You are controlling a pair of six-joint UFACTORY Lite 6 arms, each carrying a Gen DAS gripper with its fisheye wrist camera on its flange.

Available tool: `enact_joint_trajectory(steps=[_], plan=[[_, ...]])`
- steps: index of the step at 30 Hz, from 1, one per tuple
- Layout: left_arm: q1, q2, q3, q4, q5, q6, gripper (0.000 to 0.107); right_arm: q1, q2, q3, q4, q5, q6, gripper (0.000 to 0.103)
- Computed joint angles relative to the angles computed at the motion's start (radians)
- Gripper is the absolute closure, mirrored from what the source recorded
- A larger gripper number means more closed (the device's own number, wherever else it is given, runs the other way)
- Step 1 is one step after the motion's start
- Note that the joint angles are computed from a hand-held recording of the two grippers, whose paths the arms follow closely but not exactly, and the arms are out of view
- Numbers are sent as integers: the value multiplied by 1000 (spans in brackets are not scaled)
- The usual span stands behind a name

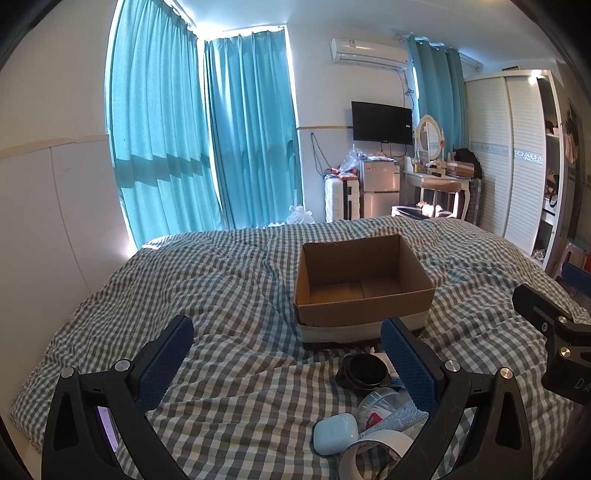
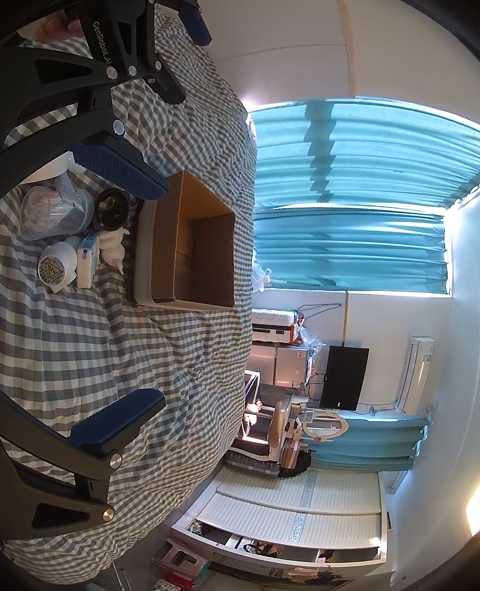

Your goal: Organize objects

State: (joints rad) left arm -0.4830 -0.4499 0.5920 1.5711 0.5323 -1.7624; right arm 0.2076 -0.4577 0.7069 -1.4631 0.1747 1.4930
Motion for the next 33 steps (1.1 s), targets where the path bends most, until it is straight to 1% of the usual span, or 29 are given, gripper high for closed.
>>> enact_joint_trajectory(steps=[11, 19, 28, 33], plan=[[-13, 11, 1, 0, 8, -7, 4, 9, -1, -9, -5, 6, 9, 0], [-13, 9, -4, 7, 6, -16, 4, 19, 5, 1, 36, 17, -33, 0], [-12, 9, -4, 2, 5, -10, 4, 27, 8, -4, 6, 21, 0, 0], [-10, 10, -2, 1, 2, -8, 4, 37, 3, -5, 18, 30, -15, 0]])
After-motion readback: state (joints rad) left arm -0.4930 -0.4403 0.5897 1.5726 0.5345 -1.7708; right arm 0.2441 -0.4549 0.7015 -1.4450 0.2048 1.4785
